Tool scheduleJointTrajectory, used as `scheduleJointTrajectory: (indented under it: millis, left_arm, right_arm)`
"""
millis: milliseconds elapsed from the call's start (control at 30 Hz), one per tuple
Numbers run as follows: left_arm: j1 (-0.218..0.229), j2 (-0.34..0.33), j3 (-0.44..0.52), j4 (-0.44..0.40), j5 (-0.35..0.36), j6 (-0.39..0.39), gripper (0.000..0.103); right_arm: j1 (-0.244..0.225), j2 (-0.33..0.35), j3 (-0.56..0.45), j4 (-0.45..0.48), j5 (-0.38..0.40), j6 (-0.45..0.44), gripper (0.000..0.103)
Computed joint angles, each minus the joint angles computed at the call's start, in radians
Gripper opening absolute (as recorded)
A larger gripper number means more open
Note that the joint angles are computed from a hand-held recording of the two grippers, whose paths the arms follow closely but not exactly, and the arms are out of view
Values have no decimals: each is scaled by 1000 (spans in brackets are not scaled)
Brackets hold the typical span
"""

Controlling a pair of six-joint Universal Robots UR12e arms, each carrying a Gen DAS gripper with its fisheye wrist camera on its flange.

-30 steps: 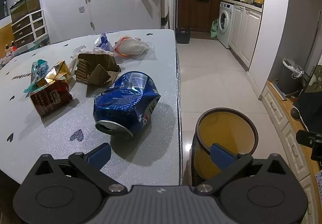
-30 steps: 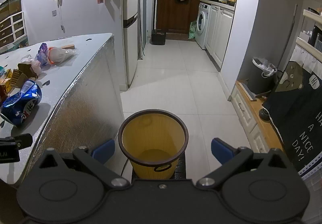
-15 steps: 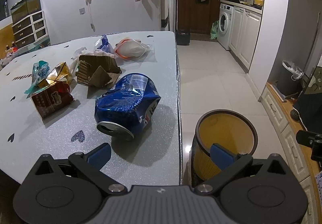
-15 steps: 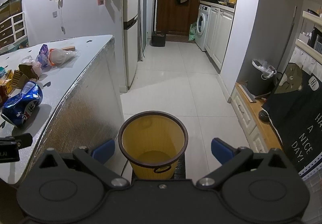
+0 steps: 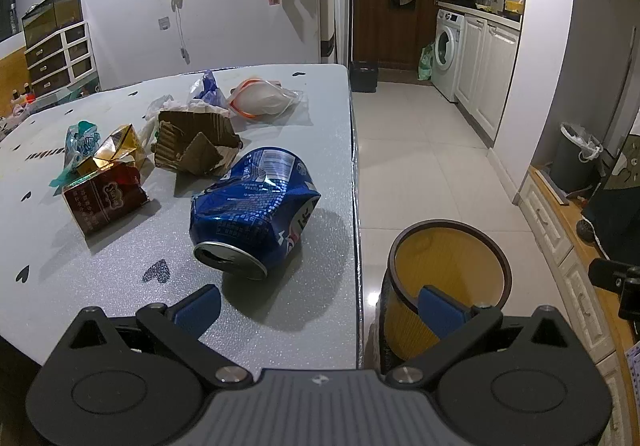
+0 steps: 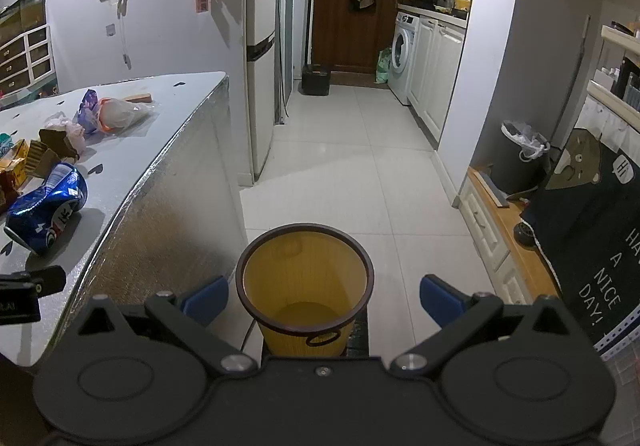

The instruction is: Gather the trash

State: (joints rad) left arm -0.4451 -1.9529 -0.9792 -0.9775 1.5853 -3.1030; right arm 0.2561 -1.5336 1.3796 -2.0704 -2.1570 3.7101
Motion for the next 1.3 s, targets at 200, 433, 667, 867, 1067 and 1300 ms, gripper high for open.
scheduleJointTrajectory:
  millis: [200, 433, 667, 867, 1067, 1300]
  left_arm:
    - [1, 3, -4, 6, -2, 0, 103]
    - [1, 5, -8, 11, -4, 0, 103]
    - [0, 5, -7, 11, -4, 1, 103]
    - [1, 4, -6, 11, -5, -1, 103]
    - [1, 6, -9, 18, -5, -2, 103]
    - [0, 12, -20, 35, -4, -3, 103]
  right_arm:
    - [1, -1, 1, -1, -1, 0, 103]
    - [1, -3, 3, -1, -1, 0, 103]
    - [1, -3, 2, -2, -3, -2, 103]
    - [1, -2, 2, -4, 1, -3, 103]
    - [3, -2, 4, -7, 0, -4, 103]
    - [4, -4, 11, -14, -4, -4, 103]
